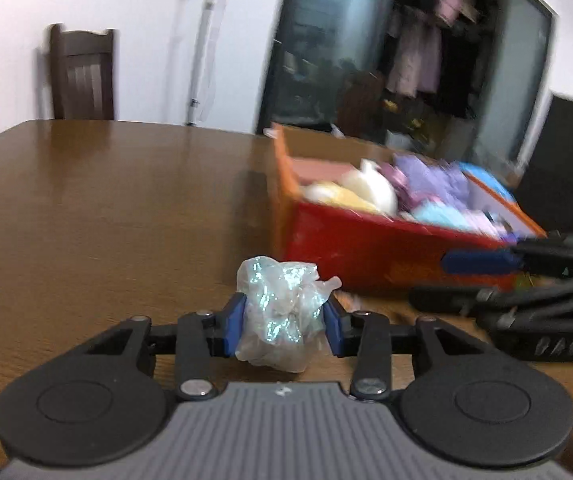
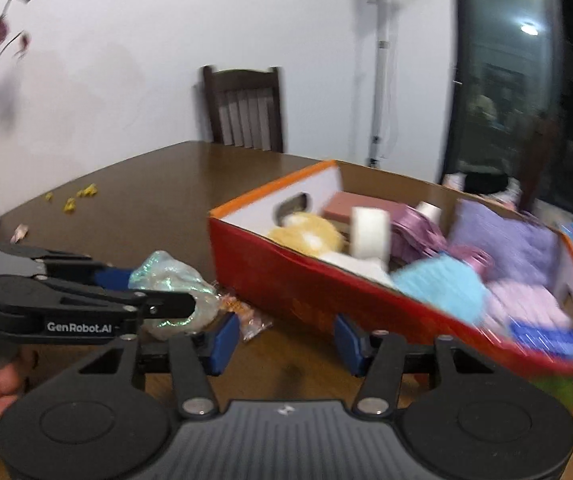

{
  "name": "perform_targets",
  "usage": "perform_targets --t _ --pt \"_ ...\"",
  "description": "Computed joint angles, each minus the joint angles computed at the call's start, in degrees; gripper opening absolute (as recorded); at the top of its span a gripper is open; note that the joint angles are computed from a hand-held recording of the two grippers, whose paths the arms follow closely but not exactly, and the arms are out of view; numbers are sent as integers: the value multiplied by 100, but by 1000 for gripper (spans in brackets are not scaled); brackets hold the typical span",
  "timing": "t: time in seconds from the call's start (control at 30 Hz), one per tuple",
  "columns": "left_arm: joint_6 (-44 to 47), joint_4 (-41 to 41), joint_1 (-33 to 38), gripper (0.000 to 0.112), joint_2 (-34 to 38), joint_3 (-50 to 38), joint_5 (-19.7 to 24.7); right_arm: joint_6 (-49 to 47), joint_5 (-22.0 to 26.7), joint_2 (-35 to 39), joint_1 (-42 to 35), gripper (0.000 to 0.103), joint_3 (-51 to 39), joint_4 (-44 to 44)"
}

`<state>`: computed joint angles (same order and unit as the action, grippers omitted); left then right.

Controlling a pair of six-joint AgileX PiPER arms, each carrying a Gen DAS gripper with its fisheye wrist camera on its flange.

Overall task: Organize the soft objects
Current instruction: 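Grasp the orange snack packet with the right tool while the left tool holds the bundle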

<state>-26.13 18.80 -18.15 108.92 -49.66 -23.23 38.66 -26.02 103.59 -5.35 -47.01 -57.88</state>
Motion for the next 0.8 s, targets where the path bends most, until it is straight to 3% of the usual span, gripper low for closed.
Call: perform_targets --t 0.13,0.3,0.47,0.6,0.8 --pt "111 -493 226 40 -87 86 -102 663 117 501 362 52 -708 -891" --pt "-66 -757 417 41 -90 37 -23 2428 33 1042 633 50 -1487 -2388" --pt "-5 -1145 532 41 -100 -31 67 2609 -382 1190 726 50 -1538 -2321" --pt "207 -1318 445 41 -124 -75 167 2257 -234 1223 898 50 -1464 -2098" --pt "465 -1511 328 41 -89 -104 195 2119 151 1290 1037 28 -1505 -1260"
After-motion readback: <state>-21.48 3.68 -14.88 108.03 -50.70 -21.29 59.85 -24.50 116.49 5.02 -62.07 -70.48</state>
